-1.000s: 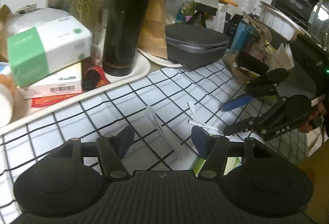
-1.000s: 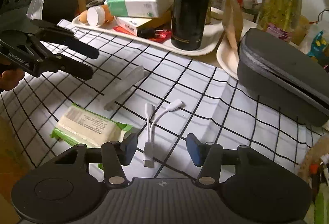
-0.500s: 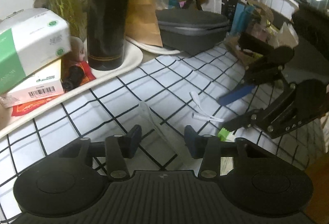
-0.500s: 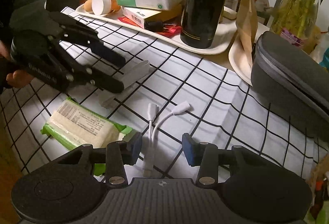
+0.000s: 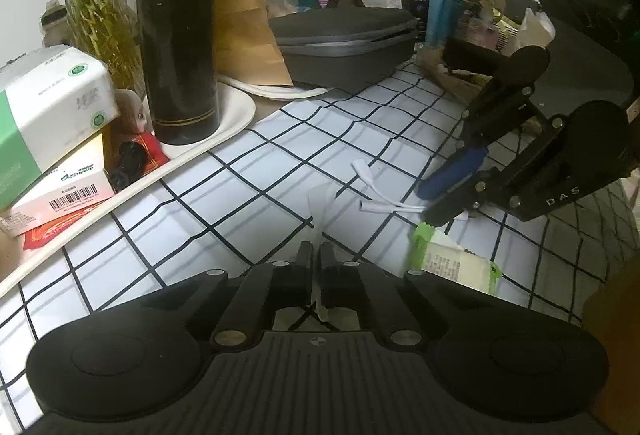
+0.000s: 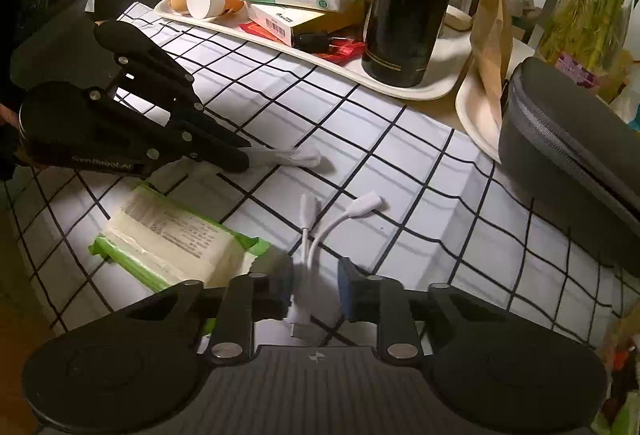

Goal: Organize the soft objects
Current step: 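Close the left gripper on a white cable while the right gripper closes on the white adapter cable, then lift both white cables and carry them toward the cardboard box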

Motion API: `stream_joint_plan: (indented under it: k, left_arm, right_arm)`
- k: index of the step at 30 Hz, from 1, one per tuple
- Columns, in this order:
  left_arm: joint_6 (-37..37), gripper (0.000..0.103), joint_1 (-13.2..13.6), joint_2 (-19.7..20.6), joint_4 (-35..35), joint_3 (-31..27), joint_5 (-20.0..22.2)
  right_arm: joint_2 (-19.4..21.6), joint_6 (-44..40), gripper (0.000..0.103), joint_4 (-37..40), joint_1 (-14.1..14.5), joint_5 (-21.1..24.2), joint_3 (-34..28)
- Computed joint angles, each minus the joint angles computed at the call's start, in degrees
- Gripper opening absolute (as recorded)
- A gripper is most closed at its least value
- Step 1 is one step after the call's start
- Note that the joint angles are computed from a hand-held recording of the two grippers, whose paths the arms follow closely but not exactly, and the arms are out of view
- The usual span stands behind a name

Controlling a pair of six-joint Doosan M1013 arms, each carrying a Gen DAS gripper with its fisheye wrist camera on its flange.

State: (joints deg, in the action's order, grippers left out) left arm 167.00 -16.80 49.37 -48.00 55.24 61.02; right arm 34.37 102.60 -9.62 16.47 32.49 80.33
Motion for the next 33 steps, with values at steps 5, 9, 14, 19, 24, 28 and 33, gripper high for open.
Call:
stream_joint_plan:
  k: [5,9,14,19,24,28,33]
  left_arm:
    - [-2.6,0.003,0.3,0.8,0.1,-1.5,2.1]
    - [-3.7,0.003,0.3,1.0,0.2,-2.2,2.5]
    - [-5.0,0.003,0.7,1.4,-0.3,-3.2,2.4]
    - [-5.5,0.003,0.9,1.2,-1.3,-3.4,1.2]
    - [-6.0,0.003,1.2,0.6,-2.8,-3.4,0.0]
    - [-6.4,0.003,1.7,-0.1,-4.5,-3.2,-0.9]
    - [-6.4,0.003,2.3,-2.0,-5.8,-1.1,-4.1]
  right_arm:
    - [0.1,2.5,0.010,0.0,0.0,0.4,-0.1]
    - [0.0,5.7,0.010,-1.9,0.3,-0.4,0.4]
    - [-0.9,11.7,0.009,-6.1,0.2,-2.0,1.4]
    - [-1.7,14.6,0.009,-8.1,0.1,-2.7,1.6]
    - [-2.0,14.9,0.009,-8.5,0.3,-2.3,1.4]
    - [-2.5,16.1,0.009,-10.1,0.7,-1.9,1.3]
    - [-3.4,18.2,0.009,-12.1,1.2,-1.8,1.3]
